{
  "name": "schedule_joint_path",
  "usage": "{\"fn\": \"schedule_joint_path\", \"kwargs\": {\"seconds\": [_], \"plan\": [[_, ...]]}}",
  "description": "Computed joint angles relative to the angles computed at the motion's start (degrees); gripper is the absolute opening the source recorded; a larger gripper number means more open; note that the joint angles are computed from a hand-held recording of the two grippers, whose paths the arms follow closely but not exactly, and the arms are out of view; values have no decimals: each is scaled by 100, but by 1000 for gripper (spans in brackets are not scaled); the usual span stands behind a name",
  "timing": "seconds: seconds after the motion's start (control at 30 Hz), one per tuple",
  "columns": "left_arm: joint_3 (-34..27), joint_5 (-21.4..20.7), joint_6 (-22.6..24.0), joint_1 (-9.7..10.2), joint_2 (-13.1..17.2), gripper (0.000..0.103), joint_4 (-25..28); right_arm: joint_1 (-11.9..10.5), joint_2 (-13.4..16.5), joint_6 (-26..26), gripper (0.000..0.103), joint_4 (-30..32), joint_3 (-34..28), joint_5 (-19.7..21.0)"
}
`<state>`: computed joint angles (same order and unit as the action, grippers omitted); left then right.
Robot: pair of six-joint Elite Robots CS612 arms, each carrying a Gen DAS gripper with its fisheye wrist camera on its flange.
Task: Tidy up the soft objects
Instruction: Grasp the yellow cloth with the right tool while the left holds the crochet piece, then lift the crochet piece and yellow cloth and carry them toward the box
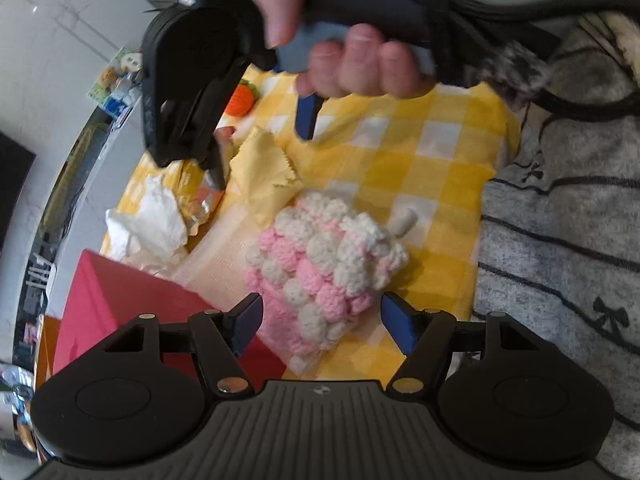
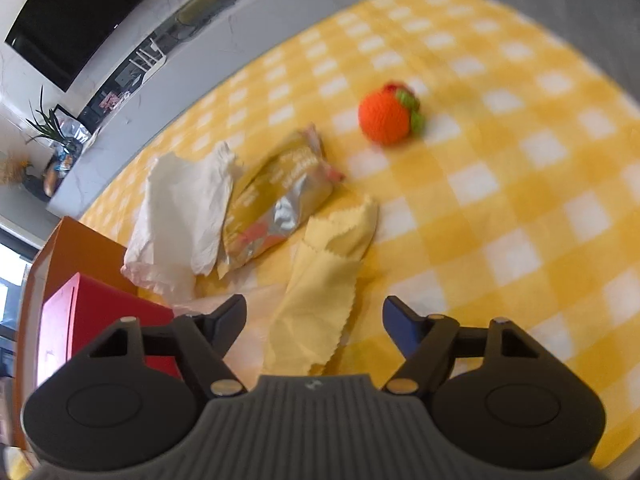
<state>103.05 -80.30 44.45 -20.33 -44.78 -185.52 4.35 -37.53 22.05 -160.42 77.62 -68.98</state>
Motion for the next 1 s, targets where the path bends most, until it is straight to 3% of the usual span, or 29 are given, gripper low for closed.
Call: {"fn": "schedule_joint_path", "kwargs": {"seconds": [0.1, 0.17, 0.27, 0.33, 0.37, 0.4, 0.47, 0.6, 0.7, 0.87, 1.0], "plan": [[-24, 63, 86, -31, 91, 81, -265, 24, 53, -5, 75, 91, -68, -3], [-101, 83, -58, -34, 107, 83, -145, 41, 90, 1, 74, 7, -90, -23], [-198, -25, -274, 3, 107, 82, 37, 67, 122, 44, 61, -139, -106, -184], [-243, -132, -435, 34, 90, 76, 185, 90, 135, -83, 39, -186, -115, -350], [-278, -236, -593, 62, 73, 67, 330, 90, 137, -135, 18, -149, -123, -363], [-311, -359, -748, 95, 53, 56, 475, 77, 141, -147, 3, -83, -136, -293], [-339, -437, -935, 125, 27, 45, 607, 43, 112, -99, 0, -184, -72, -159], [-197, -316, -993, 97, -45, 38, 363, 11, -8, -145, 0, -873, 166, -134], [-118, -676, -1190, 206, -167, 37, 348, -46, -75, 13, 0, -1296, 317, 1], [-187, -1097, -1973, 379, -250, 37, 373, -43, -148, 61, 0, -1476, 433, -312], [-310, -1400, -2244, 511, -270, 37, 492, -70, -210, 88, 0, -1764, 563, -307]]}}
